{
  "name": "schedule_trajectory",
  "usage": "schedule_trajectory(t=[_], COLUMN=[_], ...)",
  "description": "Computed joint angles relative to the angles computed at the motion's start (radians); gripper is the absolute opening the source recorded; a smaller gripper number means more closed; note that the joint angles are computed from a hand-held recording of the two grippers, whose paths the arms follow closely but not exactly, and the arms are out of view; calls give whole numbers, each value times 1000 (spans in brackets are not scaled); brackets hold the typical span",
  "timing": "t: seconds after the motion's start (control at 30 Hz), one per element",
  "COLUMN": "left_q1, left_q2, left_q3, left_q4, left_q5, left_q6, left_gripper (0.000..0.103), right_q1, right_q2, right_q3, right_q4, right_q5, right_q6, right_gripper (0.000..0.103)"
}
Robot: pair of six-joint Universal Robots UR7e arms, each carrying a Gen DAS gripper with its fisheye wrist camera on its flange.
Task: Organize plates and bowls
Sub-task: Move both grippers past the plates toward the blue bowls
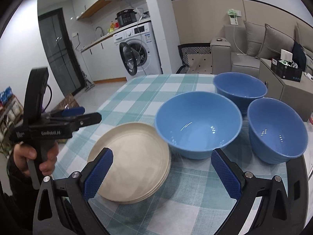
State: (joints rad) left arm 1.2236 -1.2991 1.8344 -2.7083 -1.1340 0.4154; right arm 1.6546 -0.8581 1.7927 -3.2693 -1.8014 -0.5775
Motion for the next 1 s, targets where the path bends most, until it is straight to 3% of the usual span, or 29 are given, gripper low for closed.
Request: schedule_trajectory(t=[0.47,1.0], left_q1=[-47,-73], left_q2=[83,229], left_q3=[-83,-267], left_q4=[27,128], left_q5=[-40,-108], left_q6=[37,-15], left_gripper=[103,103], right_q1=[-17,-27], right_q2=[-74,-97], right_q3=[-64,-175], right_q4=[73,112], right_q5=[-6,-52], right_q6=[29,87], right_gripper=[102,102])
